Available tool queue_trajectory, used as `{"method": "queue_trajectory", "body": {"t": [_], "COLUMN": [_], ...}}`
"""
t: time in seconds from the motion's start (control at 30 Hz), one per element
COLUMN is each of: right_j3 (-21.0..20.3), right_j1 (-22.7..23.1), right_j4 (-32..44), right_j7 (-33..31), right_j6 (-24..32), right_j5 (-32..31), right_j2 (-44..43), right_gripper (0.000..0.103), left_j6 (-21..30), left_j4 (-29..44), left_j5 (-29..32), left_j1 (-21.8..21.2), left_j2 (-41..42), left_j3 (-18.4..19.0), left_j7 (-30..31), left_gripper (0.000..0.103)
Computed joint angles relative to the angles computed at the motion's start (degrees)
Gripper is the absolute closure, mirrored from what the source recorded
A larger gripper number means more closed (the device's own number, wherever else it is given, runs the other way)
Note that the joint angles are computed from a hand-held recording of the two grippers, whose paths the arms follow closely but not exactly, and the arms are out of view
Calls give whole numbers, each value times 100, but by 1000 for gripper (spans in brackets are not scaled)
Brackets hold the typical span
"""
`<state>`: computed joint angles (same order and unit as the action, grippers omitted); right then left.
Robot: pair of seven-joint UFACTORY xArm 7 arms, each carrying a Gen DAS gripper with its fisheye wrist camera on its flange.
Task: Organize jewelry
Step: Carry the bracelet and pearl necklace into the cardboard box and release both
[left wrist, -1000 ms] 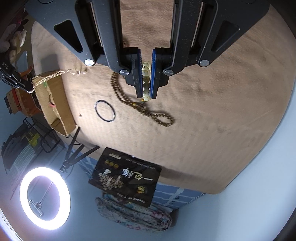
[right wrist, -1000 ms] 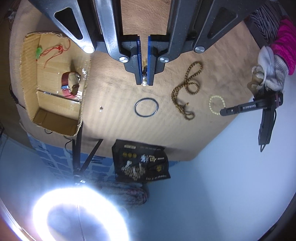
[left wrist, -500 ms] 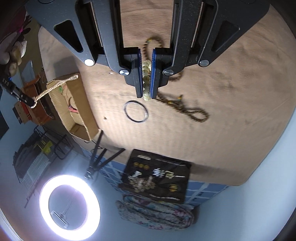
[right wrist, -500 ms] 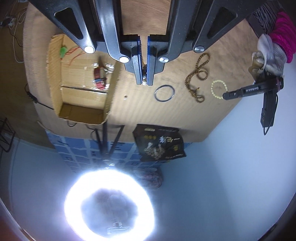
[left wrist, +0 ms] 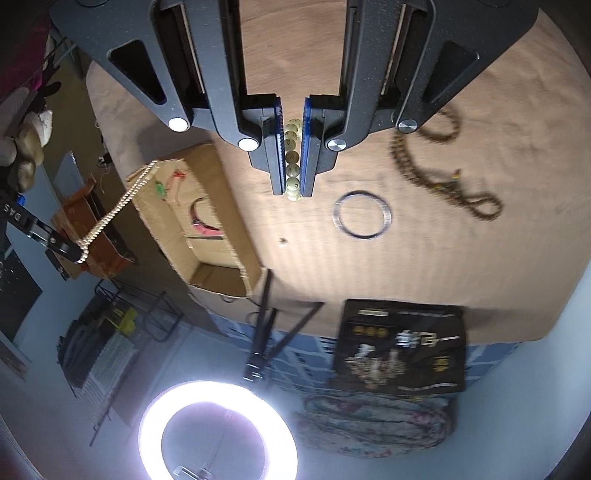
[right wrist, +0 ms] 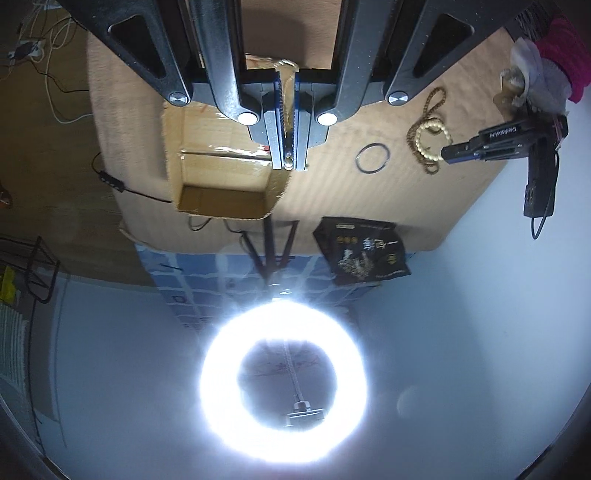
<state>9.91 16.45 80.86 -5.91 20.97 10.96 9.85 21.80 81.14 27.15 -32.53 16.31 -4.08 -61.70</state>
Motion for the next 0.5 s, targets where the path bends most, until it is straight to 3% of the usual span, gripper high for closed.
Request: {"method": "queue_trajectory", "body": {"t": [0.5], "right_j3": [-188], "right_j1": [-156], "right_j4": [714], "right_j7": [281], "right_j6": [176], "right_j5": [-286], "right_j2": [634], "right_gripper": [102], "left_j6": [549], "left_j4": [2796], "left_j5": [-1062], "left_j1": [-496], "left_j2": [1896], "left_j3": [-67], "left_j7": [1363], "left_gripper": [98]}}
